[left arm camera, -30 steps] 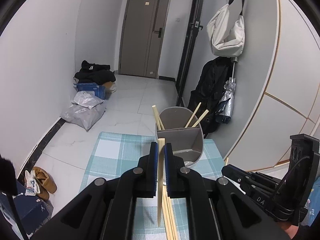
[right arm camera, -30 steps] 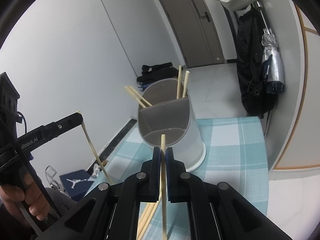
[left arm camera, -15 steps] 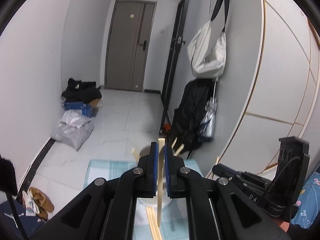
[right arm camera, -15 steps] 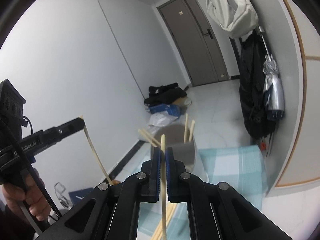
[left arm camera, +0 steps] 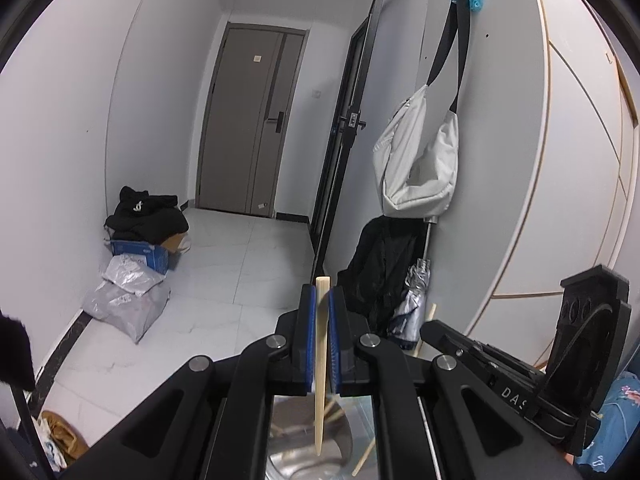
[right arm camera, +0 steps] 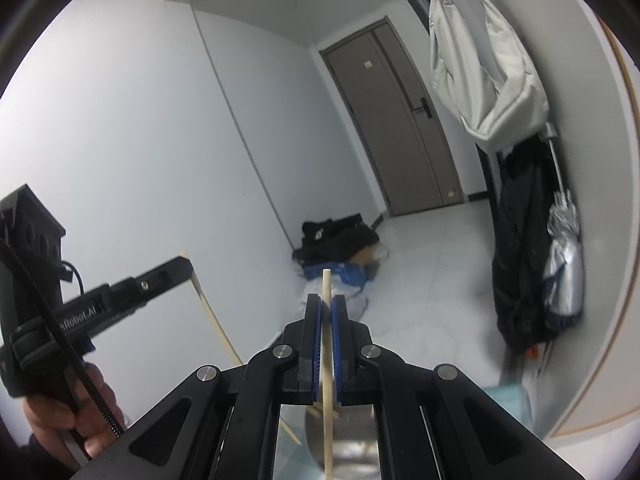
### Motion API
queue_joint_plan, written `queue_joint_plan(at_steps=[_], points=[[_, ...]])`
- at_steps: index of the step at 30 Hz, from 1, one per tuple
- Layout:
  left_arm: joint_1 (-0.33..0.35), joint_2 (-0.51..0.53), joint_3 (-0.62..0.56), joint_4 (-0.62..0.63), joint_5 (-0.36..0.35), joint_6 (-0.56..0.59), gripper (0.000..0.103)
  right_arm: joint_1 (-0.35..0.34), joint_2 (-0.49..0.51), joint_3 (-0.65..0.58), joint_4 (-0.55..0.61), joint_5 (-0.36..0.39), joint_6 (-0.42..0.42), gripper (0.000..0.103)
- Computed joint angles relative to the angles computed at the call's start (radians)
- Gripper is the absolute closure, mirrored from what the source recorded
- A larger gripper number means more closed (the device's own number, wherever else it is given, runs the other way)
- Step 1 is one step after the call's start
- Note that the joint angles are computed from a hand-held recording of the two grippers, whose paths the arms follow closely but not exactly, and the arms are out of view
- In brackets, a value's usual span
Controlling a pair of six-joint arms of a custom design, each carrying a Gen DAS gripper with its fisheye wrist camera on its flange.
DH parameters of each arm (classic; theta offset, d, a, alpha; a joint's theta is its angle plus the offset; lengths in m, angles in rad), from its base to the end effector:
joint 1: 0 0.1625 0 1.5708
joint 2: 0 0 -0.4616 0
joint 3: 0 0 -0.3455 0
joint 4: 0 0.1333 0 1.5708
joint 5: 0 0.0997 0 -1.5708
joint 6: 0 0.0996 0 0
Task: Organize utensils
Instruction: 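Carry both chopsticks up over the utensil holder with both grippers, then open both grippers to drop the chopsticks into the utensil holder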
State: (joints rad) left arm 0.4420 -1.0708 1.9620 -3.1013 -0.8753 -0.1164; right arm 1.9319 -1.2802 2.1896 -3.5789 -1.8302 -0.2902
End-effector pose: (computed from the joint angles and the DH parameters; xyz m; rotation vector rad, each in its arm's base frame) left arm -0.4255 -0.4195 0.2970 1.0079 2.4746 -1.2742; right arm 0.2688 -0.4068 0.3771 0.6136 -2.4440 1.5484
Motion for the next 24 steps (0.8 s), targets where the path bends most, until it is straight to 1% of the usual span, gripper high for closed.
queue_joint_plan(at_steps=[3,7,9,10,12,13,17,20,23,24], points=[[0.023,0.024,-0.018,-0.024,-0.011,0.045,0.100,-0.008,0.038,-0.049,-0.011,-0.004,-0.029,0.099],[0.055,0.047,-0.036,-0.033,-0.032,0.075,0.100,-0.038,0.080,-0.093,-0.024,0.032,-0.050,0.099],[0.075,0.056,-0.039,-0.034,-0.046,0.080,0.100,-0.053,0.105,-0.104,-0.053,0.048,-0.072,0.099],[0.080,0.060,-0.046,-0.025,-0.050,0.079,0.100,-0.056,0.119,-0.111,-0.064,0.044,-0.079,0.099],[0.100,0.062,-0.057,0.024,-0.070,0.047,0.100,-0.074,0.137,-0.122,-0.074,0.057,-0.082,0.099],[0.105,0.065,-0.061,0.029,-0.076,0.043,0.100,-0.085,0.144,-0.125,-0.079,0.073,-0.079,0.099],[0.111,0.081,-0.066,0.026,-0.065,0.057,0.100,-0.109,0.167,-0.141,-0.079,0.093,-0.080,0.099],[0.117,0.089,-0.071,0.033,-0.070,0.052,0.100,-0.119,0.174,-0.141,-0.081,0.108,-0.090,0.099],[0.116,0.100,-0.066,0.009,-0.054,0.082,0.100,-0.124,0.180,-0.128,-0.084,0.128,-0.102,0.099],[0.117,0.100,-0.059,0.002,-0.062,0.090,0.100,-0.127,0.181,-0.122,-0.085,0.140,-0.108,0.099]])
